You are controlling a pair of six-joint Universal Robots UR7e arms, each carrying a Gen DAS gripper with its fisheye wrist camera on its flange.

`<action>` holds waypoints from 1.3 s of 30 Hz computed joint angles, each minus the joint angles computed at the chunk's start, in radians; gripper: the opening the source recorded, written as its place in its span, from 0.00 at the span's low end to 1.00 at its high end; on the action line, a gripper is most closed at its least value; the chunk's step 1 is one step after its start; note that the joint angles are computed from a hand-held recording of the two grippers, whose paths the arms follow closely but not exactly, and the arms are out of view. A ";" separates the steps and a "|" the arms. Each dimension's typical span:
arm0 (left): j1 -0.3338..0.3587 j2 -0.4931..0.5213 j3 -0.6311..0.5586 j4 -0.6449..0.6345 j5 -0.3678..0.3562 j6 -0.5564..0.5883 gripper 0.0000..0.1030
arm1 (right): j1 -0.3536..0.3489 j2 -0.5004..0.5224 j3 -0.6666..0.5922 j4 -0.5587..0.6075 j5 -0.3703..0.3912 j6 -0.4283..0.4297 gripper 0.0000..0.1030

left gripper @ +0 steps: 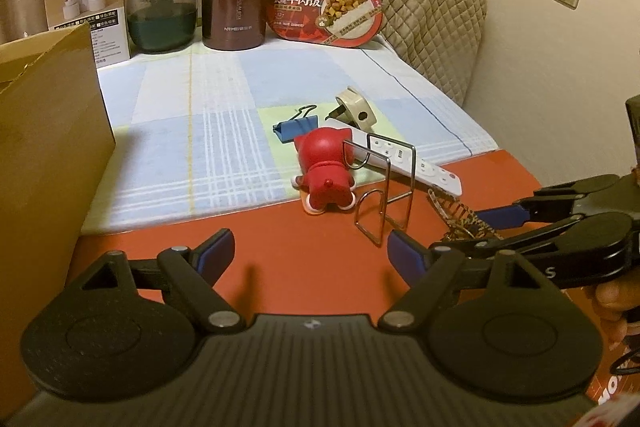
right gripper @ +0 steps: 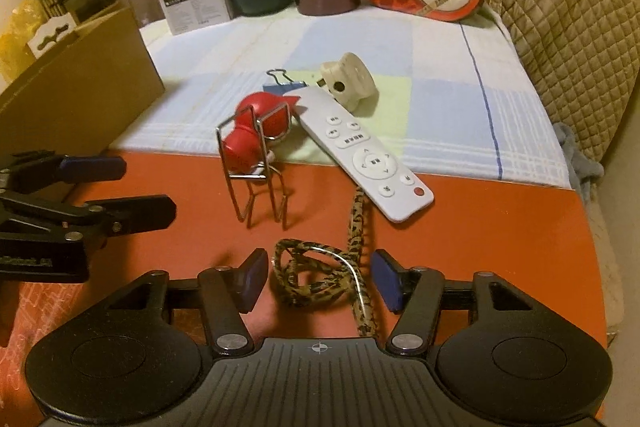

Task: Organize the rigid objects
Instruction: 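Reach the right tool to the leopard-print strap and grasp it, then grasp the metal wire rack with the left tool while the right tool holds the strap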

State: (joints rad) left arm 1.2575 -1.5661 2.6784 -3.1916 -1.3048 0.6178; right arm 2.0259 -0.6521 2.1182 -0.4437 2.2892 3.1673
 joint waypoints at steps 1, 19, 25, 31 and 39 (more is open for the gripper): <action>0.000 -0.001 0.001 0.001 -0.003 -0.001 0.78 | 0.001 0.000 -0.002 0.003 0.003 -0.004 0.44; -0.057 0.147 0.031 -0.152 -0.044 0.007 0.65 | 0.055 -0.130 0.097 -0.123 0.079 0.049 0.36; -0.125 0.315 0.054 -0.363 0.011 -0.067 0.54 | 0.042 -0.141 0.112 -0.135 0.083 0.067 0.36; -0.163 0.392 0.072 -0.490 0.086 -0.087 0.35 | 0.028 -0.141 0.112 -0.122 0.075 0.082 0.36; -0.140 0.280 0.091 -0.396 0.088 -0.035 0.23 | 0.029 -0.140 0.111 -0.122 0.064 0.084 0.36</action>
